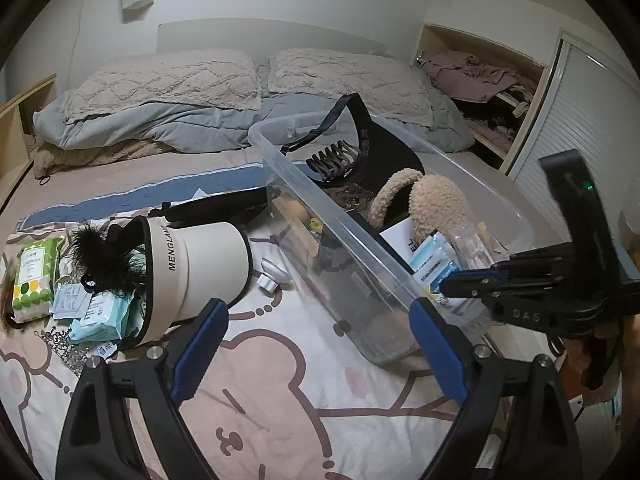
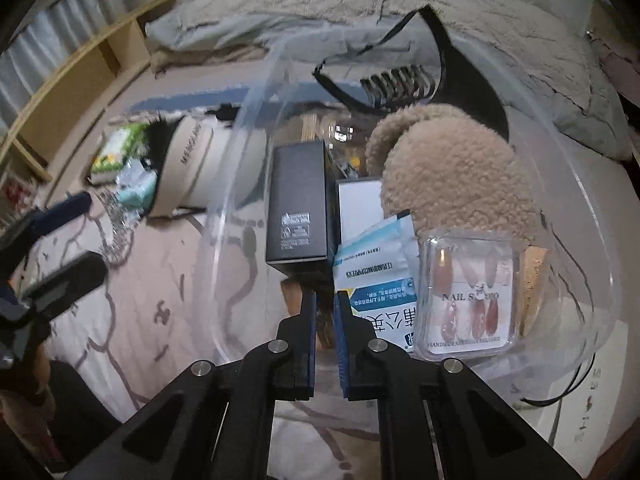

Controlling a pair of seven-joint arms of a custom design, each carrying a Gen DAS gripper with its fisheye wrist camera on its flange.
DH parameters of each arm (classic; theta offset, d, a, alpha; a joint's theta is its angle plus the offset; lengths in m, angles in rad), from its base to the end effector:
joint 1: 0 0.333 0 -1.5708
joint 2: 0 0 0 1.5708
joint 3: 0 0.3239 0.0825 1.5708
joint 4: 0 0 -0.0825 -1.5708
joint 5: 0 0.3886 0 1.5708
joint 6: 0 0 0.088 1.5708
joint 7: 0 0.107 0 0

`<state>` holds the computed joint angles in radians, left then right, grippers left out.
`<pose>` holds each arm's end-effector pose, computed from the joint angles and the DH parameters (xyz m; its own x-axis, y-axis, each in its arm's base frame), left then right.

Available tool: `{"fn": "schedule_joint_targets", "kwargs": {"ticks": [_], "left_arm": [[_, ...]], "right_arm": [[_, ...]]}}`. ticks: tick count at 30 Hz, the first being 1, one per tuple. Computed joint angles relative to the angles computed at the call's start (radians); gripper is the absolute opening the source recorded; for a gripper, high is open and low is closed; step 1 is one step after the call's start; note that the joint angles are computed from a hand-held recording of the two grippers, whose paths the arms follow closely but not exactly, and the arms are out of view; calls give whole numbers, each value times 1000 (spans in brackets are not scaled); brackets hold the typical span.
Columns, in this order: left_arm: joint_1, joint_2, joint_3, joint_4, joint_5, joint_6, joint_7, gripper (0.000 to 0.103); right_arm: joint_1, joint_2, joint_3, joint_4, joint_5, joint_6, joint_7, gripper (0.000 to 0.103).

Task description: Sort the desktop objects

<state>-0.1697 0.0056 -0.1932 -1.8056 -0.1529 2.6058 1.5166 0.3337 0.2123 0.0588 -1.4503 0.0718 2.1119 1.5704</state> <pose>0.5802 -0.2165 0.6317 -0.2785 -0.9421 0.1869 -0.7155 0.0738 -0.6947 0.6186 0.2549 0.6210 0.3742 -0.9236 -0.0836 -0.8484 -0.3046 -0.4329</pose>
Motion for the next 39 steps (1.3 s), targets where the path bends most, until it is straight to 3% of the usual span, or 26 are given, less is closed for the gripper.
{"fn": "schedule_joint_targets", "kwargs": {"ticks": [3,10,15,16,19,24,28,33,35,39], "left_arm": [[-1,-15,0,-13,-23,12,16,92],[-14,-47,3,-33,-49,40,27,92],[-29,-74,6,-53,-59,64,30,92],[-32,-81,7,-59,-59,70,30,92],[-41,-100,8,-77,-44,89,19,92],[-52,-136,10,-113,13,128,-16,92],[-56,-178,11,-153,72,167,-60,93],[-61,-232,17,-205,136,212,-112,95],[-63,-252,20,-228,157,233,-131,103],[-73,-297,28,-276,192,263,-159,103]], "right_arm": [[1,-43,-1,-59,2,90,21,12],[-7,-217,11,-297,-69,417,111,12],[-29,-276,34,-379,-155,523,221,13],[-33,-287,38,-396,-165,541,241,18],[-51,-313,52,-442,-216,595,311,75],[-91,-367,88,-518,-316,674,429,76],[-162,-417,149,-567,-482,725,601,98],[-233,-472,210,-614,-597,768,742,103],[-263,-497,238,-633,-638,777,786,103],[-284,-544,264,-680,-646,797,808,103]]}}
